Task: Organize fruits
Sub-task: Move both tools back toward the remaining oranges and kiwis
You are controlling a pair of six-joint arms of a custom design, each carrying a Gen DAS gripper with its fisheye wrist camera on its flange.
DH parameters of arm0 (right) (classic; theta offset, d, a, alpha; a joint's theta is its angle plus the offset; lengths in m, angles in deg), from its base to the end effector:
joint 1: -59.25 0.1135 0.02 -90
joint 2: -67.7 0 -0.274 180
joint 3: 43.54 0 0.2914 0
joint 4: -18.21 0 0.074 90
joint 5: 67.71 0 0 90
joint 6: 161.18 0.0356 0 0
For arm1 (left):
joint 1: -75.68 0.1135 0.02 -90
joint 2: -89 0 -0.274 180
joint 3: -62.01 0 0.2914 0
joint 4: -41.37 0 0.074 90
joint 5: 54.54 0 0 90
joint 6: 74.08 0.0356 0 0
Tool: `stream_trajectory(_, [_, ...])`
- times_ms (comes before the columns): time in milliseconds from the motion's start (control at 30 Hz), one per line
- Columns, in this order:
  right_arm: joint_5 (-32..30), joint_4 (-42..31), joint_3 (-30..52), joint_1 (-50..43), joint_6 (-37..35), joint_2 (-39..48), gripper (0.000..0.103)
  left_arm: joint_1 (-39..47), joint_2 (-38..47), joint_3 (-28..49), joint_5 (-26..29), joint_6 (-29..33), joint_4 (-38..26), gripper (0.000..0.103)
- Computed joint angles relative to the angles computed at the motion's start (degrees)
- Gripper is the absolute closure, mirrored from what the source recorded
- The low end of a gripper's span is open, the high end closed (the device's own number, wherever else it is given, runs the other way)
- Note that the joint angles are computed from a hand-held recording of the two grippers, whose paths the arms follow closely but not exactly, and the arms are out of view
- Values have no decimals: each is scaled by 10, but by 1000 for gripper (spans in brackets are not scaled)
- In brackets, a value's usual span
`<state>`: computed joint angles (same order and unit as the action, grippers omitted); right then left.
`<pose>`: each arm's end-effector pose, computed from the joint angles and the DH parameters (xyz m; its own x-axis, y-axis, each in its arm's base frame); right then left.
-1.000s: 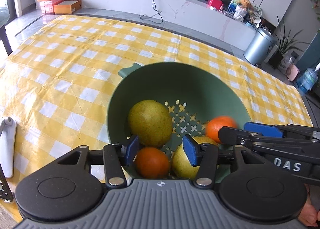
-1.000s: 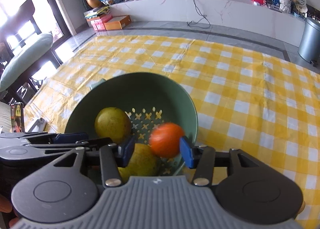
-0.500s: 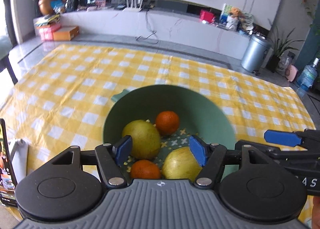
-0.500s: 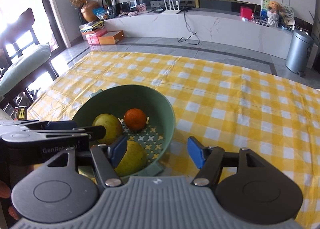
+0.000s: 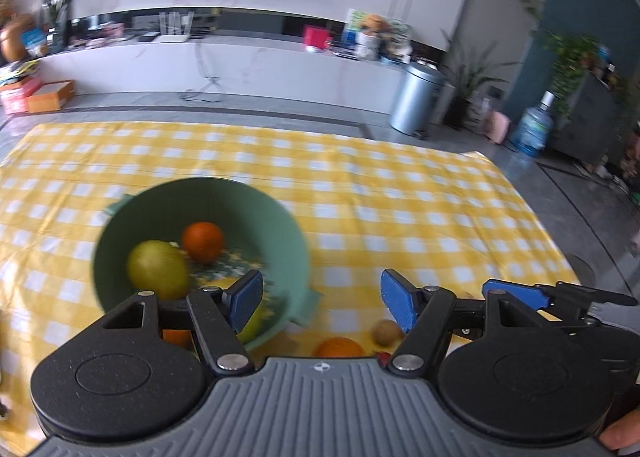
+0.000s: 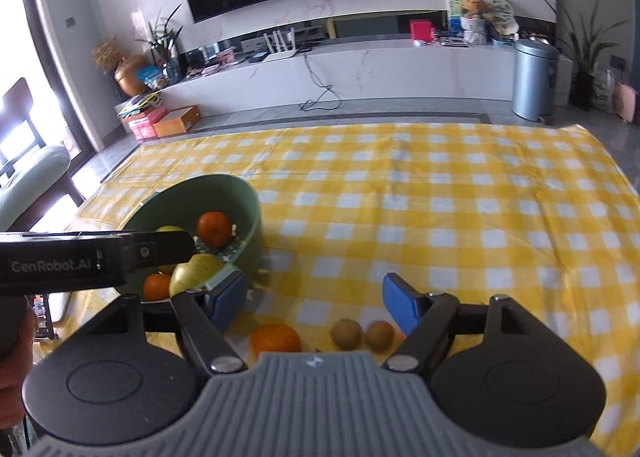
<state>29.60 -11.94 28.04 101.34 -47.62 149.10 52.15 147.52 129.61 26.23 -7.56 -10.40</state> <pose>0.2627 0.2312 0.2645 -0.6738 -0.0744 -0.7352 -0.3526 0.9067 0.2314 0.2268 -0.0925 0.3192 -0.6841 -0.1310 -0.7175 0.0146 0.9811 -0.1931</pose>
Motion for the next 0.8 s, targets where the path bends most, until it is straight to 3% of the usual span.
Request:
stream_trajectory(267, [5, 4, -97, -36, 57, -85, 30, -43, 14, -18, 60, -14, 21, 24])
stream_trajectory(533, [-4, 18, -155, -62, 103, -112, 30, -46, 20, -58, 106, -29, 62, 24])
stream_trajectory(800, [-9, 39, -163, -66, 114, -92, 31, -59, 46, -89, 76, -22, 93, 27])
